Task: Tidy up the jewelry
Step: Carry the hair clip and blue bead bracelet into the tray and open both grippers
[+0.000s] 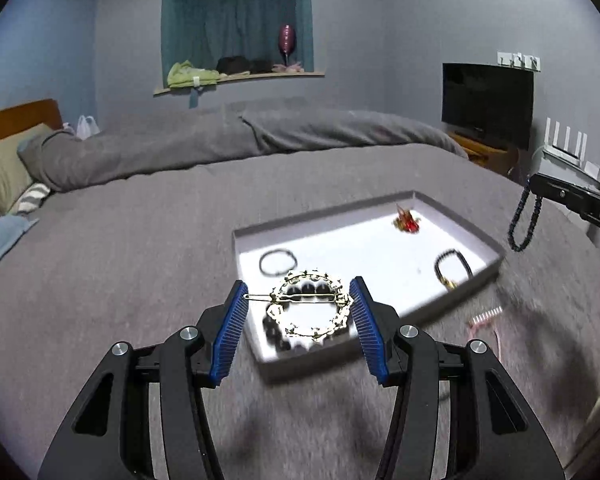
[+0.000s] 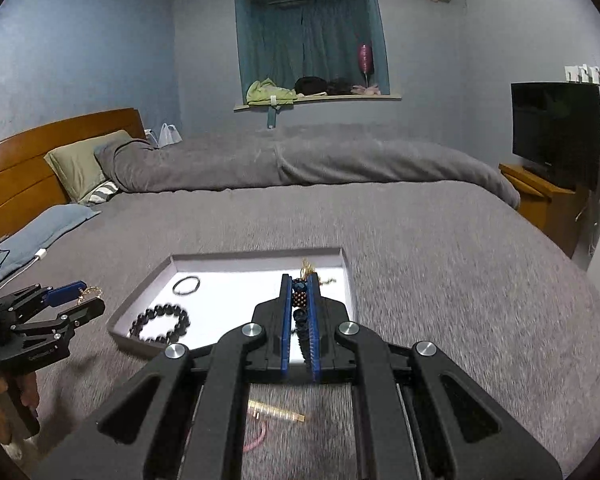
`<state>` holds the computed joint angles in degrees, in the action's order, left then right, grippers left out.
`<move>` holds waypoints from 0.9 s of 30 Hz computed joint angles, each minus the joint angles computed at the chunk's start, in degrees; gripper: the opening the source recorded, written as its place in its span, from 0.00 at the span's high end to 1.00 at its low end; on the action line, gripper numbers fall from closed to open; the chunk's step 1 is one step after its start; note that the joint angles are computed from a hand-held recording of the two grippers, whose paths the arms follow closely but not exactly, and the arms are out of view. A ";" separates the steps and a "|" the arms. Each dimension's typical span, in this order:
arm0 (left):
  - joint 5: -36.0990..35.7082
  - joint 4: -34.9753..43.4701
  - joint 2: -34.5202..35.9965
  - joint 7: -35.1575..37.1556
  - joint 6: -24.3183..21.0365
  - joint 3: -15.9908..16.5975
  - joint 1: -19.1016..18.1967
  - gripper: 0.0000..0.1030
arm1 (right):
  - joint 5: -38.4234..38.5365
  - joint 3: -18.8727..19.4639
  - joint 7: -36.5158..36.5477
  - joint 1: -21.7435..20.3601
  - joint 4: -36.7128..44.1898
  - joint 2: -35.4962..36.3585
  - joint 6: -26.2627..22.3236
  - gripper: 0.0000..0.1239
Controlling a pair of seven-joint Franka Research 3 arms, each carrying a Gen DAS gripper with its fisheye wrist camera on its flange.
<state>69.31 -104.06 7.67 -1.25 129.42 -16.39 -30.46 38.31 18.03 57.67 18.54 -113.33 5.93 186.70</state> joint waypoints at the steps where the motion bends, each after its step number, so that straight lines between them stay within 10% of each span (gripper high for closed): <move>1: -0.07 0.50 0.41 0.09 0.39 0.20 0.24 0.48 | -2.04 -2.44 2.09 2.09 0.53 0.55 -0.01 0.94; 10: -2.05 7.52 5.95 4.46 4.26 3.36 1.64 0.48 | -16.81 -14.69 17.71 10.75 12.00 10.12 -3.94 0.94; 27: -19.19 25.57 21.19 25.03 8.88 8.01 0.07 0.48 | -21.64 -10.37 19.99 6.41 27.42 22.80 -14.67 0.94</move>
<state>50.11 -78.49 28.86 23.78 138.30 -8.38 -30.40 16.66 7.66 77.66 24.95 -85.91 28.73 172.03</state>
